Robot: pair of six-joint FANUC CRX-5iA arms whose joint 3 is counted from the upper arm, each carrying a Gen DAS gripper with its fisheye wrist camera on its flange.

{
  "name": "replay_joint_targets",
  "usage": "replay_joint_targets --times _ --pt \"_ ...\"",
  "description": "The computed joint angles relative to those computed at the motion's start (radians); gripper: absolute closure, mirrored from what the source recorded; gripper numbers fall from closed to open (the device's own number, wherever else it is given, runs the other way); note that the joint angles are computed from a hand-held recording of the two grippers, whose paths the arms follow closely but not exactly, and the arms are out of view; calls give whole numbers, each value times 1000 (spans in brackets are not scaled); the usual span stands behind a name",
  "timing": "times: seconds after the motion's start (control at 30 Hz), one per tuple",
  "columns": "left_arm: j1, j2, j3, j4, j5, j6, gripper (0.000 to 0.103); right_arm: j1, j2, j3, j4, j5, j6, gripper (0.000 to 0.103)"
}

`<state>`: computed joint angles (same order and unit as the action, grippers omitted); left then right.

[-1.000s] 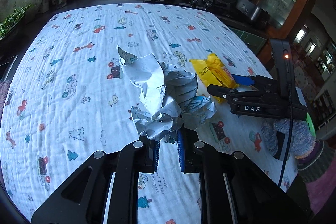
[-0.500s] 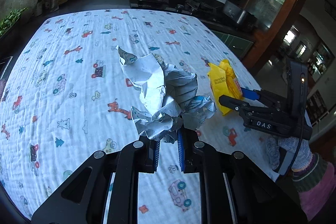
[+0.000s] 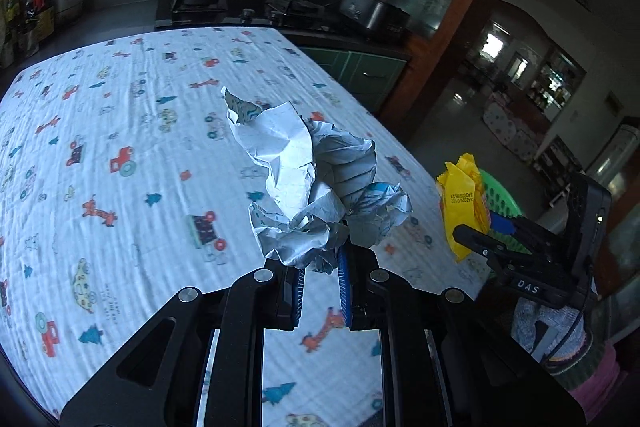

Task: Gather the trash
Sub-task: 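Carry the wrapper and yellow bag over the green basket and open both tools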

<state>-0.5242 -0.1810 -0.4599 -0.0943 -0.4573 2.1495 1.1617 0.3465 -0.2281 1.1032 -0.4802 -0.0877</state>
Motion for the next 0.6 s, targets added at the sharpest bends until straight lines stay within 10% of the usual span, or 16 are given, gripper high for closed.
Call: replay_joint_targets --times 0.6 --pt "-164 339 284 141 42 -170 90 -45 -351 -480 30 -227 -363 37"
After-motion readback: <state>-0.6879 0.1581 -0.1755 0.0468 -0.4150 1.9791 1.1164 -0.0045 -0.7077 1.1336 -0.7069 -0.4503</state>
